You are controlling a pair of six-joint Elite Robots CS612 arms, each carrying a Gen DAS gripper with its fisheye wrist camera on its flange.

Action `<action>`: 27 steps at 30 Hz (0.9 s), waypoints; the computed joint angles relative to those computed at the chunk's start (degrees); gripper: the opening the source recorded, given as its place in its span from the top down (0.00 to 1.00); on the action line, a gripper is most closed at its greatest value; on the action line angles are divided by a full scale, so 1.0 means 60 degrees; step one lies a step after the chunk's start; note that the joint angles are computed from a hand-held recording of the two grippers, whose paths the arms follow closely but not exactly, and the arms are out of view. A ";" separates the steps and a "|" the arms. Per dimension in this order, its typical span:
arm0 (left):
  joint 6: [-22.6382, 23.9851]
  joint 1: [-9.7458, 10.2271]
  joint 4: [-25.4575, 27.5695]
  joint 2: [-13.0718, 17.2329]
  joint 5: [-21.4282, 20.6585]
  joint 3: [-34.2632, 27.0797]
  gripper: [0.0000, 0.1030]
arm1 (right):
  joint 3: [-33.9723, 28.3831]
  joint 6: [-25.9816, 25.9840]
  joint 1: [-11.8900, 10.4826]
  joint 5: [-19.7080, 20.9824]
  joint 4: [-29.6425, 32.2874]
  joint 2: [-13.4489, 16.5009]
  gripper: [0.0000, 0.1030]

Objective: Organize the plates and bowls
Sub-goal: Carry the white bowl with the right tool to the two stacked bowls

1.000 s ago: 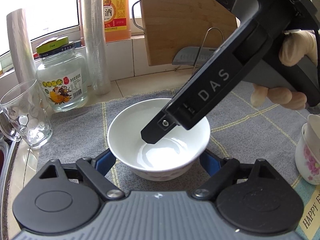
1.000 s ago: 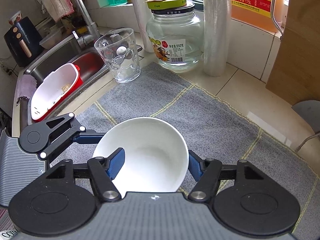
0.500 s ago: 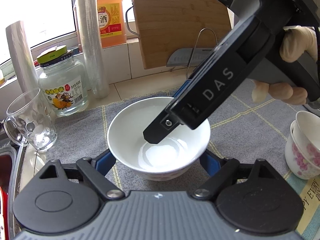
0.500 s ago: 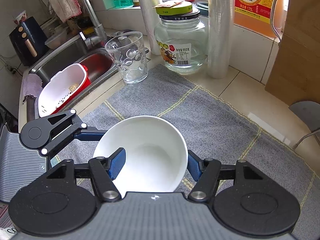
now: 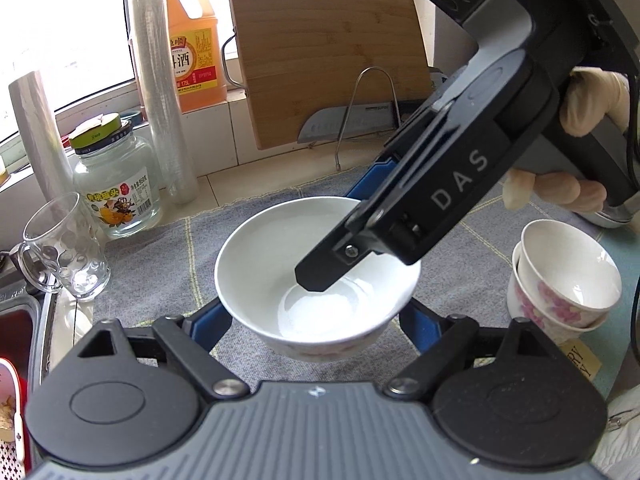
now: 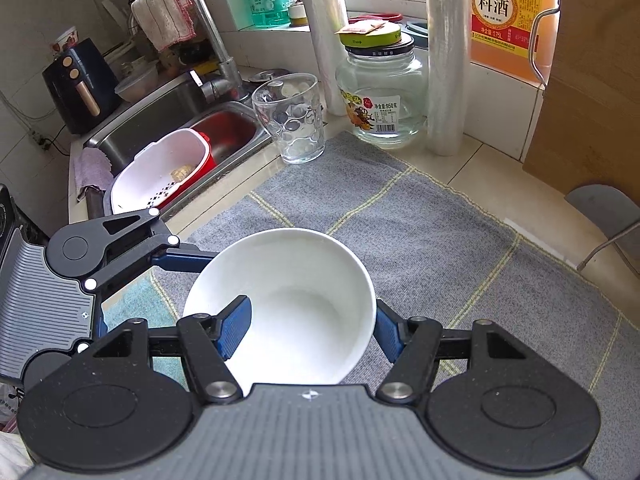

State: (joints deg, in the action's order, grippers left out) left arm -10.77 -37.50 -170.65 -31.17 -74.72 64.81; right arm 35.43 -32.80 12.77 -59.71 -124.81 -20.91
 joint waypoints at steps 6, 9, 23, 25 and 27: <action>0.0058 -0.0122 0.0032 -0.0229 -0.0221 0.0282 0.13 | 0.1225 -0.0130 -0.0097 0.0028 -0.0526 -0.0659 0.31; 0.0099 -0.0192 0.0087 -0.0332 -0.0325 0.0394 0.13 | 0.1795 -0.0210 -0.0158 0.0022 -0.0745 -0.0967 0.31; 0.0710 -0.0483 0.0028 -0.0337 -0.0730 0.0191 0.13 | 0.3770 -0.0059 -0.0544 -0.0084 -0.2103 -0.2072 0.31; 0.0833 -0.0520 0.0029 -0.0274 -0.0808 0.0067 0.13 | 0.4002 0.0057 -0.0615 -0.0093 -0.2338 -0.2197 0.31; 0.0924 -0.0559 0.0047 -0.0224 -0.0898 -0.0045 0.13 | 0.4231 0.0193 -0.0682 -0.0101 -0.2582 -0.2314 0.31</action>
